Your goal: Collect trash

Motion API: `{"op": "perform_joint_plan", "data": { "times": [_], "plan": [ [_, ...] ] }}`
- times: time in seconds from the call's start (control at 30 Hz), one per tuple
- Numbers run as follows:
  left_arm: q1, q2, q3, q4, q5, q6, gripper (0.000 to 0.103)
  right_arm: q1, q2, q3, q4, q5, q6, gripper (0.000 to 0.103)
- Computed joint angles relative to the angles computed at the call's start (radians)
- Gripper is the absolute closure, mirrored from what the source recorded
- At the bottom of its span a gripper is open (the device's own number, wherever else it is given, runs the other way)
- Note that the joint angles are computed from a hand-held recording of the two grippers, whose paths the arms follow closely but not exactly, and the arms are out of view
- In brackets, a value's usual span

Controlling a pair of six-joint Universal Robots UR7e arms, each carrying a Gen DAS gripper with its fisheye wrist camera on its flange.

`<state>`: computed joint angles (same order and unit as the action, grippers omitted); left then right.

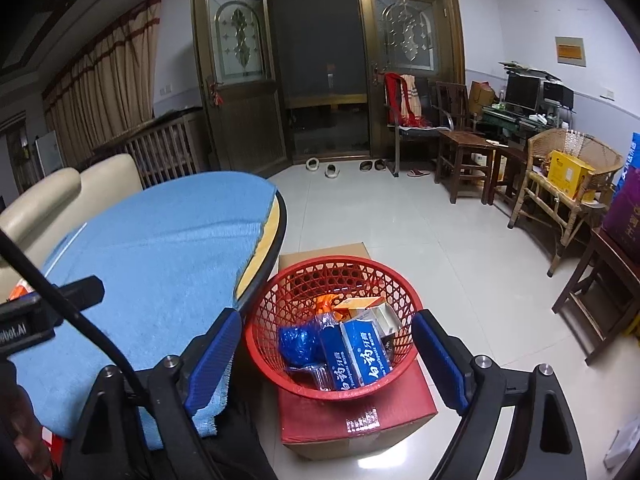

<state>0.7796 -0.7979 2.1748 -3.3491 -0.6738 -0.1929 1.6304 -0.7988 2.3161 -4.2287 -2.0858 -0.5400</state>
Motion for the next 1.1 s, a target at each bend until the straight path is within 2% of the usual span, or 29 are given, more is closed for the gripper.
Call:
{"op": "perform_joint_plan", "data": {
  "times": [0.1,0.57,1.1],
  "plan": [
    [-0.013,0.012,0.013,-0.018,0.02,0.014,0.007,0.003,0.008,0.006,-0.006,0.006,0.021,0.009],
    [-0.02,0.024,0.018,-0.017,0.056,0.001,0.007,0.001,0.033,0.005,-0.019,-0.006,0.025,0.009],
    [-0.029,0.028,0.02,-0.008,0.058,0.012,0.007,0.009,0.026,0.003,-0.008,-0.021,0.024,0.009]
  ]
}}
